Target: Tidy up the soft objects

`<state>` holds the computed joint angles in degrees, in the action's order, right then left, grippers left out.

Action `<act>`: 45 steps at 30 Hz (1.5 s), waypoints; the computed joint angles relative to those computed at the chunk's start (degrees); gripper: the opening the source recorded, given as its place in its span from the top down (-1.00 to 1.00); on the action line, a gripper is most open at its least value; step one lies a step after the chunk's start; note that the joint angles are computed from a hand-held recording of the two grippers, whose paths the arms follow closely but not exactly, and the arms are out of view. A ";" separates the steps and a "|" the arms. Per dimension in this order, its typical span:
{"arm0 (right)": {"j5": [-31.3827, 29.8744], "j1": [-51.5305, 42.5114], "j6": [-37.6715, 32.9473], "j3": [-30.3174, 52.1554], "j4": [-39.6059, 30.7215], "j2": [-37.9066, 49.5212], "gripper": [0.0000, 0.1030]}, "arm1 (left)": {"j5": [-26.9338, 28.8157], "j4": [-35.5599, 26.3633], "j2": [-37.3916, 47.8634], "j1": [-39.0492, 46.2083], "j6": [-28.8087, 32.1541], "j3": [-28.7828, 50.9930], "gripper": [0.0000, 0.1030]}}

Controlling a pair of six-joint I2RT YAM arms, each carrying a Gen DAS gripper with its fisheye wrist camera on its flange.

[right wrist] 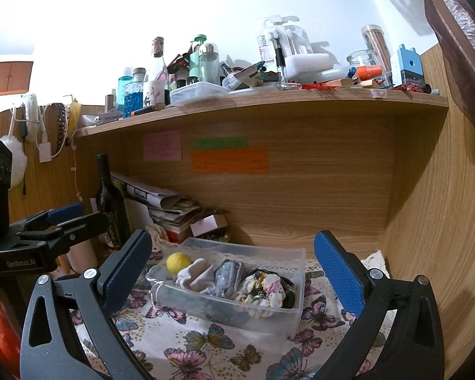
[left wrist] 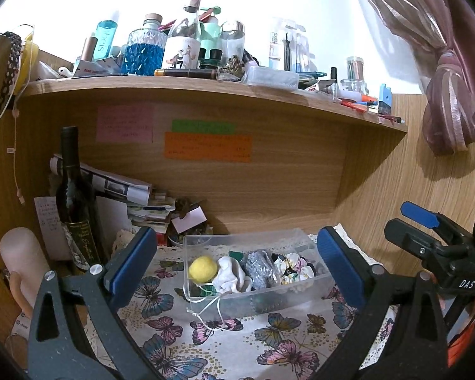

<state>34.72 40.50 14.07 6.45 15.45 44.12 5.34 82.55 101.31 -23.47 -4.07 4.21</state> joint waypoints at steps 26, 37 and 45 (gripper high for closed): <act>-0.30 0.56 -0.15 -0.30 2.71 2.20 -1.00 | 1.37 0.41 0.82 0.81 0.94 0.27 -1.00; -0.36 0.49 -0.30 -0.20 3.17 2.65 -1.00 | 2.13 -0.04 0.83 1.16 1.01 0.42 -1.00; -0.29 0.43 -0.43 -0.04 3.69 3.56 -1.00 | 4.26 0.15 1.13 2.09 1.64 0.33 -1.00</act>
